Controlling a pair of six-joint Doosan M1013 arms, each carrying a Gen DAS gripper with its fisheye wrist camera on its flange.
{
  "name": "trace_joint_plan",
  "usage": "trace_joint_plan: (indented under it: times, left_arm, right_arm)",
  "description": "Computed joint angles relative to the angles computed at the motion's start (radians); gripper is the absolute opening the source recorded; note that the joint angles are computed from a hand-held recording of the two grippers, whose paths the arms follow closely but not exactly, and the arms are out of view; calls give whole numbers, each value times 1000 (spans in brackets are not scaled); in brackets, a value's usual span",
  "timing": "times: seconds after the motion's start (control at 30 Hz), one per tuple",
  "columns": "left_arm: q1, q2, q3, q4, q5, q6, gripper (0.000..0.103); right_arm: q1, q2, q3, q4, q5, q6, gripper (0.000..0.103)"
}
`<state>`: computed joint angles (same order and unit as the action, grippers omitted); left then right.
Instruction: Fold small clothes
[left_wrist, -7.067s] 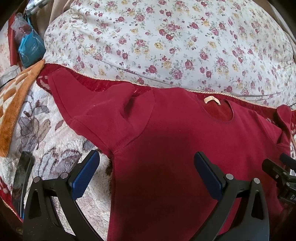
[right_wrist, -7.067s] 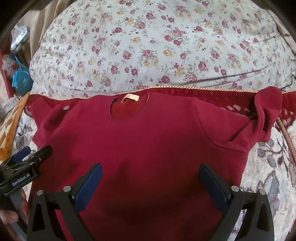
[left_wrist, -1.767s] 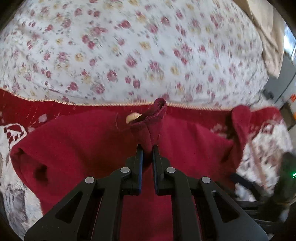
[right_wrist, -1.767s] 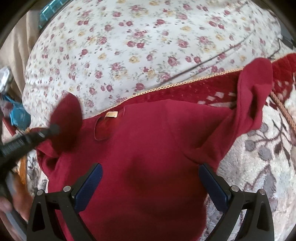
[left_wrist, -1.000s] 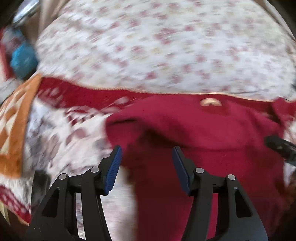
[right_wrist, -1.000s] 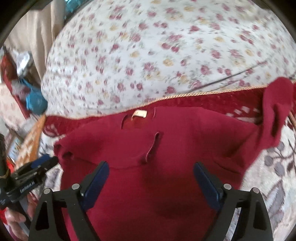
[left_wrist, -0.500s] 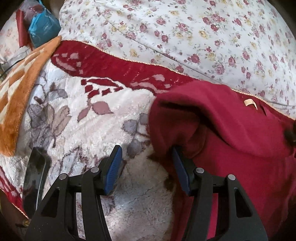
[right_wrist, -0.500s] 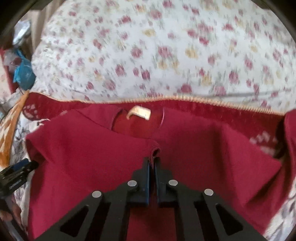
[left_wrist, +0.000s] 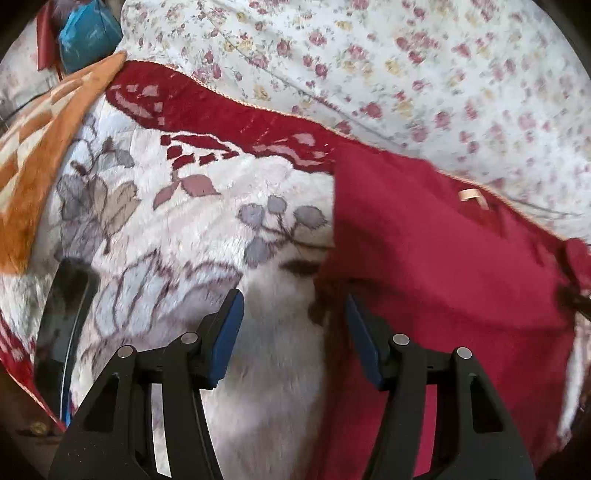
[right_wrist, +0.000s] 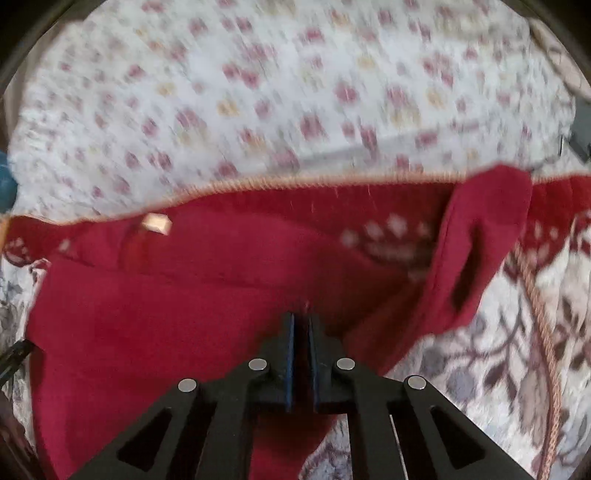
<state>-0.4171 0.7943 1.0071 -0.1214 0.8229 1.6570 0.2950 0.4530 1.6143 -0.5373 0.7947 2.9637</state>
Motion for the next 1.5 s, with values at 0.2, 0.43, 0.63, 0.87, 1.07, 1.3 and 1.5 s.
trace_joint_plan:
  times: [0.2,0.43,0.63,0.87,1.07,1.3,1.5]
  left_arm:
    - [17,-38,59,-3,-113,-59,58]
    - [-4,8,-4,30,-75,-40,58]
    - [-6,52,-63,96,-6,-85,58]
    - [-6,65,-81,105,1,-90,58]
    - [-5,63,-77,102,-2,-89,58]
    - [-9,43,-43,132,-40,-117,58]
    - [-14,4,19,120,-119,-106,58]
  right_arm:
    - [52,0,-58,-186,-10,67,55]
    - [45,120,-238,93,-225,-326,55]
    - [52,271,-453,231,-175,-610,55]
    - [57,422,-670,251,-29,-725,55]
    - [54,389,-628,249,-48,-671,55]
    - [67,257,-412,223,-151,-566,55]
    - [73,205,-287,149,-186,-420,56]
